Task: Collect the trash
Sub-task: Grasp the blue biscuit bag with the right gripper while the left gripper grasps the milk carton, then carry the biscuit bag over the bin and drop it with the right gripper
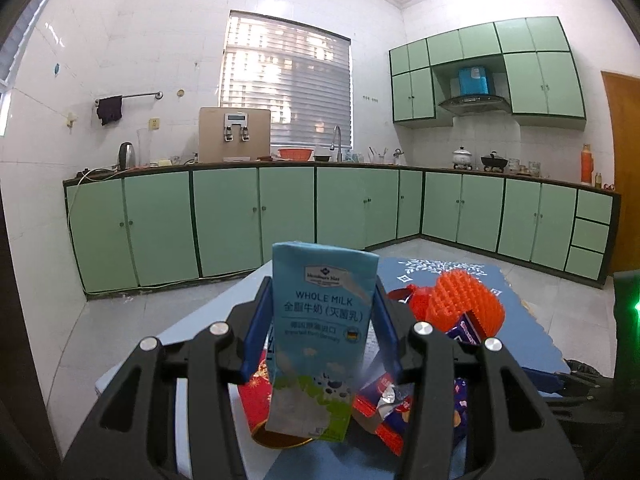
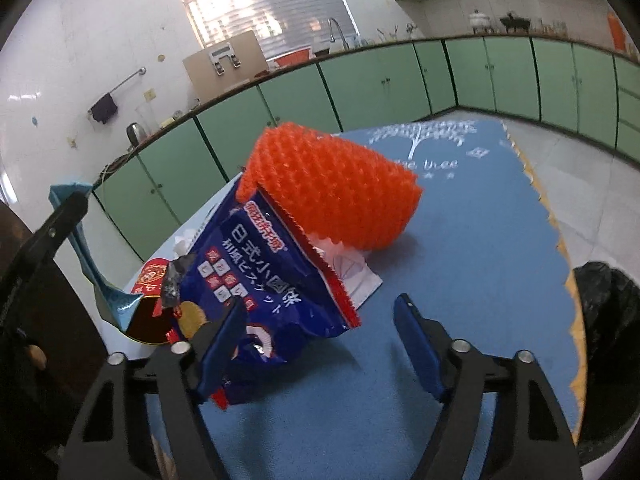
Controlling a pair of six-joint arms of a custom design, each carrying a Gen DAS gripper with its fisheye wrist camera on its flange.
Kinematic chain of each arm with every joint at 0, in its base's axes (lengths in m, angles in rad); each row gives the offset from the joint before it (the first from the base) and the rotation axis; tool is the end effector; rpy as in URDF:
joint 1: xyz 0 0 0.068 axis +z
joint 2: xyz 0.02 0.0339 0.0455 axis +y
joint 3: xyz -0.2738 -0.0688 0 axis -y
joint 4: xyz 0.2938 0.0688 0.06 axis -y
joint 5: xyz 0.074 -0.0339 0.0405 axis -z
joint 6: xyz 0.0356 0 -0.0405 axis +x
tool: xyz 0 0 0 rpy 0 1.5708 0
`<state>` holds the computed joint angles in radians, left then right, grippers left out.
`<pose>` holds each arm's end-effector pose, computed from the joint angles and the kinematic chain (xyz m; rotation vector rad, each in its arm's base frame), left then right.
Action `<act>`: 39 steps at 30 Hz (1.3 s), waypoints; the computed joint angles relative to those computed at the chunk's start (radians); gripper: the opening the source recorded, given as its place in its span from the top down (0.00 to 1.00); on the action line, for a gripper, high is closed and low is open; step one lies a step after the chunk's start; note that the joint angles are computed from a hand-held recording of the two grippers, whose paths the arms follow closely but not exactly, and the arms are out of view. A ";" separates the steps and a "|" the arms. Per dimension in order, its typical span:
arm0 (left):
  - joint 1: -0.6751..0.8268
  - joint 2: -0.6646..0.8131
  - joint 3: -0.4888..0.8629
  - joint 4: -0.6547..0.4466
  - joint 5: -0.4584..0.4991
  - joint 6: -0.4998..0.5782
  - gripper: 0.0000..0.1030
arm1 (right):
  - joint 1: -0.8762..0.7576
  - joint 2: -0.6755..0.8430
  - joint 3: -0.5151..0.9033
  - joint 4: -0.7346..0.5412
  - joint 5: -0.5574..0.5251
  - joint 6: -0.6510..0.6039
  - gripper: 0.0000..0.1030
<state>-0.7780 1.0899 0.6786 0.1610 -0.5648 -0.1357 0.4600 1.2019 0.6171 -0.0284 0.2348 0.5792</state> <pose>0.2181 -0.1882 0.2680 0.1773 1.7750 -0.1429 0.2619 0.1205 0.1942 0.2632 2.1688 0.3388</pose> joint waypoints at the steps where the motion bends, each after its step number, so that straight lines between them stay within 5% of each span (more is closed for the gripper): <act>1: 0.000 0.002 0.000 0.002 0.001 0.004 0.56 | -0.008 0.005 -0.006 0.016 -0.021 0.006 0.37; 9: -0.010 0.013 0.013 -0.002 -0.007 0.018 0.56 | -0.028 0.038 0.014 0.040 -0.115 -0.054 0.79; 16: -0.020 0.018 0.022 -0.013 0.000 0.025 0.56 | 0.012 -0.087 -0.012 -0.029 -0.029 -0.087 0.84; 28: -0.128 0.026 0.040 -0.011 0.023 0.017 0.56 | -0.027 -0.489 -0.056 -0.321 0.132 -0.097 0.85; 39: -0.276 0.200 0.151 0.058 0.087 -0.021 0.56 | -0.290 -0.804 -0.102 -0.569 0.115 -0.149 0.85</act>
<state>-1.0541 1.2896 0.8298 0.2192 -0.4773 -0.1571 0.1698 0.3975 0.5151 -0.5975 0.3502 0.4301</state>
